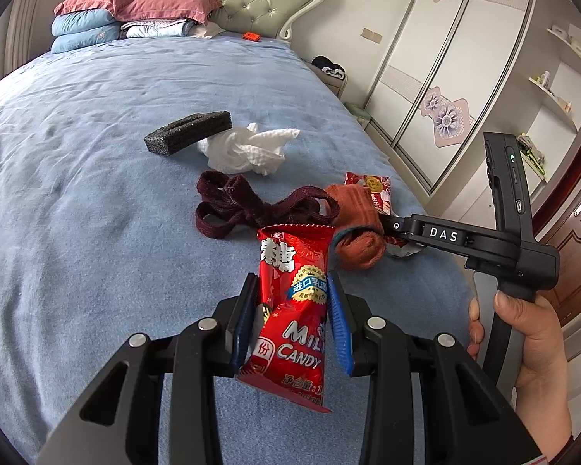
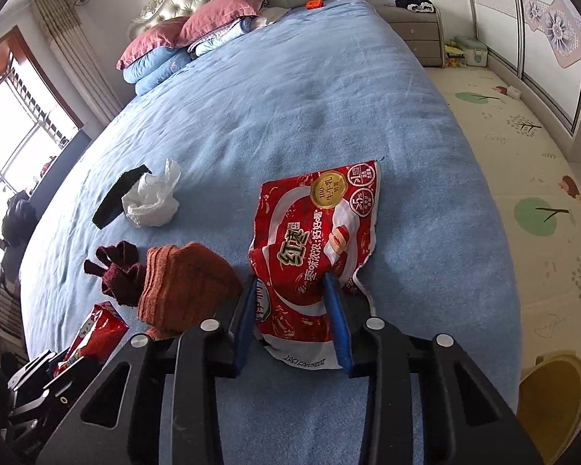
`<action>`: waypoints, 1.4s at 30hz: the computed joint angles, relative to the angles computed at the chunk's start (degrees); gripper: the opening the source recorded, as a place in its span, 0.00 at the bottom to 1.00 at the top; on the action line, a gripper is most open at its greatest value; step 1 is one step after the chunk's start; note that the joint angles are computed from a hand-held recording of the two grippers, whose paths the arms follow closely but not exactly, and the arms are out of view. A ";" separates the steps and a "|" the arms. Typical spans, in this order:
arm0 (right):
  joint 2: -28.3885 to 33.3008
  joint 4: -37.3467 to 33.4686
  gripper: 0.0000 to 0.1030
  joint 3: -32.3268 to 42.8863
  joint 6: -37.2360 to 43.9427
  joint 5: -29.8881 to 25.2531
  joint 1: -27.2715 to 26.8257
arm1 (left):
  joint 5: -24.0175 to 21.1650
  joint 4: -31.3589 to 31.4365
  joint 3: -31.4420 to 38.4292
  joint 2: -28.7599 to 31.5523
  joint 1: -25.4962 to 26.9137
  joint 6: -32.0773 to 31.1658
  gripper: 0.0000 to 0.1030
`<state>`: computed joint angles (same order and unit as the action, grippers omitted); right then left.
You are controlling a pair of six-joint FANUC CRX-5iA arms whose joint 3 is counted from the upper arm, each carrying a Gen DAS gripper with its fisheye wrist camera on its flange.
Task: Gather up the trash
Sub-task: 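Grasp the red candy wrapper with the left tool while the right grasps the red snack bag, then carry the candy wrapper and snack bag in both tools over the bin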
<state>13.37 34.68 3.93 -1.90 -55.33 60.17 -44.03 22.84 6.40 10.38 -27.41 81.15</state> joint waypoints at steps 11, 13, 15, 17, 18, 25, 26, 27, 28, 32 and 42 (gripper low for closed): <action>-8.13 11.06 0.17 -11.08 -9.87 2.23 5.28 | 0.85 3.71 -1.99 -2.35 -1.39 -2.34 0.35; -10.14 13.88 0.17 -13.41 -12.70 1.31 7.09 | 0.84 3.84 -1.75 -2.52 -2.20 -2.52 0.35; -12.48 16.22 0.17 -15.88 -15.38 0.55 8.85 | 0.75 3.28 -1.04 -2.43 -3.39 -2.42 0.35; -14.72 18.44 0.17 -18.14 -17.94 -1.43 11.01 | 0.48 3.27 -0.29 -2.05 -4.76 -2.62 0.35; -15.87 19.39 0.17 -19.26 -19.29 -2.76 12.27 | 0.33 2.85 0.28 -1.73 -5.62 -2.46 0.35; -24.95 22.32 0.17 -28.24 -31.70 -16.84 22.53 | -2.30 2.64 6.17 3.52 -12.54 -3.14 0.35; -26.42 21.99 0.17 -29.54 -33.30 -19.17 24.35 | -2.94 2.38 7.62 4.72 -13.70 -3.09 0.35; -27.77 21.42 0.17 -30.73 -34.87 -21.66 26.24 | -3.61 2.09 9.14 5.97 -14.86 -3.04 0.35; -28.86 20.50 0.17 -31.62 -36.59 -24.75 28.31 | -4.40 1.80 10.77 7.28 -15.99 -2.90 0.35; -33.33 16.67 0.17 -36.03 -45.99 -35.60 37.01 | -7.36 1.20 17.46 12.77 -20.33 -2.52 0.35; -41.30 2.74 0.17 -44.31 -75.07 -53.76 61.21 | -20.77 -1.77 40.79 30.08 -28.54 1.62 0.35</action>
